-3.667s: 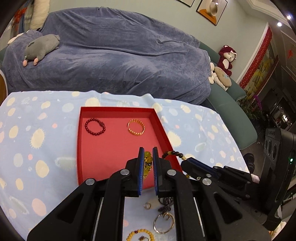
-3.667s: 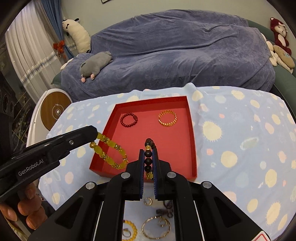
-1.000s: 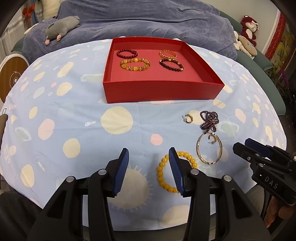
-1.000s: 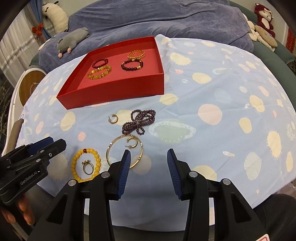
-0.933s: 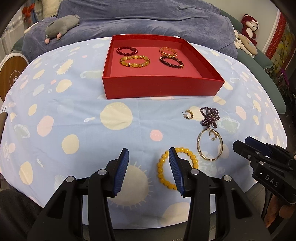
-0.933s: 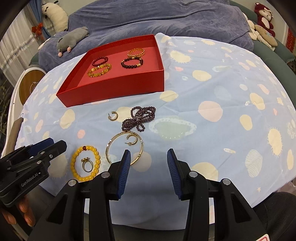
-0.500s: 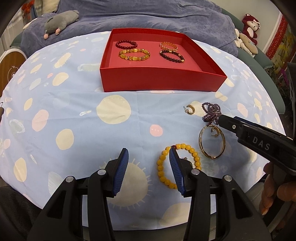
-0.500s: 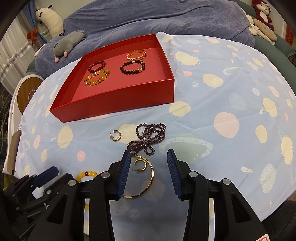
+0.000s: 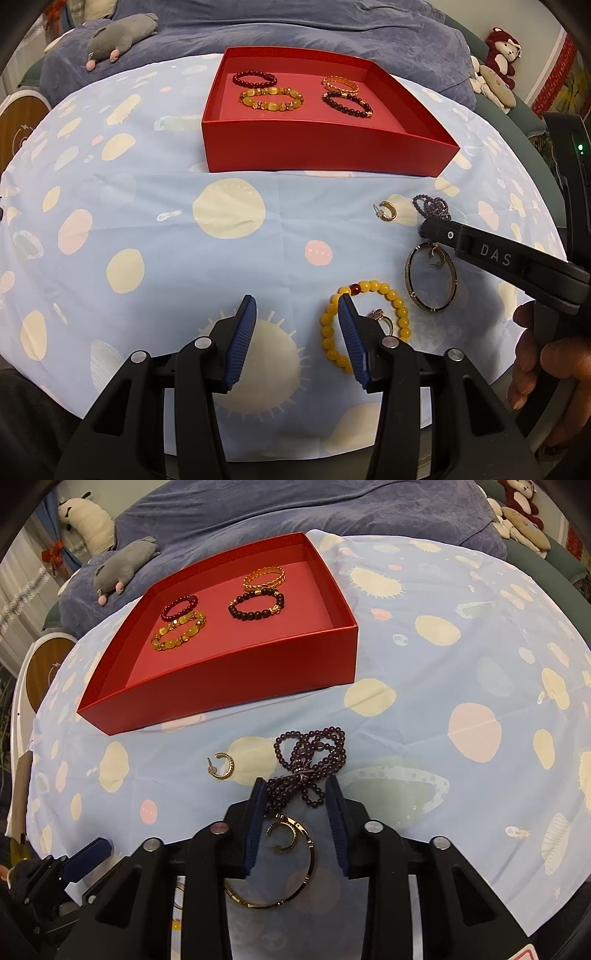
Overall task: Organize jewelry
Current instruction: 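Grasp the purple tassel bracelet with the right tool while the left tool grasps the amber bead bracelet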
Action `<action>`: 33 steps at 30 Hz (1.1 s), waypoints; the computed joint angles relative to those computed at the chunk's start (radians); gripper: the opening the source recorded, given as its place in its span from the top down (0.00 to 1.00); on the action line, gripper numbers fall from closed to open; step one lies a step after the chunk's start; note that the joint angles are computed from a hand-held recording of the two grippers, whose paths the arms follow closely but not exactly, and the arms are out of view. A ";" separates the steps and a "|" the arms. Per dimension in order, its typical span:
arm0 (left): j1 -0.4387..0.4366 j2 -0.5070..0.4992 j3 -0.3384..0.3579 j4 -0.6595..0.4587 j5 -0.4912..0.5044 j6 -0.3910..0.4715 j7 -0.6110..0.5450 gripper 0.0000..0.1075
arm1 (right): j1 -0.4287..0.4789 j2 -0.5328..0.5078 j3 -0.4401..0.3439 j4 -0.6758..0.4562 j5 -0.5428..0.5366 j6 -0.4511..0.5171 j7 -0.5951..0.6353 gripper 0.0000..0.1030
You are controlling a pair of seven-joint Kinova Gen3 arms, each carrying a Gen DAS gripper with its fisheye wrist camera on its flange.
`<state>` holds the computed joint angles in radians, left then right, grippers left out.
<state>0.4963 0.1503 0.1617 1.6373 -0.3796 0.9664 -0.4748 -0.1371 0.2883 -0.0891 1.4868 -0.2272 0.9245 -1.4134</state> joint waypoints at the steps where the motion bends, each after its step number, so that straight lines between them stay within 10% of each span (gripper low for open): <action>1: -0.001 0.000 0.000 -0.001 0.004 -0.001 -0.003 0.59 | 0.005 -0.002 -0.001 0.003 -0.005 -0.004 0.008 0.85; 13: 0.003 0.012 0.003 -0.009 0.029 -0.016 -0.044 0.60 | 0.071 -0.044 0.000 0.033 -0.095 -0.016 0.097 0.97; 23: 0.011 0.019 -0.001 0.002 0.021 -0.049 -0.056 0.90 | 0.099 -0.077 0.014 0.057 -0.153 0.013 0.146 0.96; 33: 0.012 0.001 -0.001 -0.006 0.028 -0.055 -0.062 0.93 | 0.112 -0.111 0.022 0.073 -0.195 0.023 0.201 0.97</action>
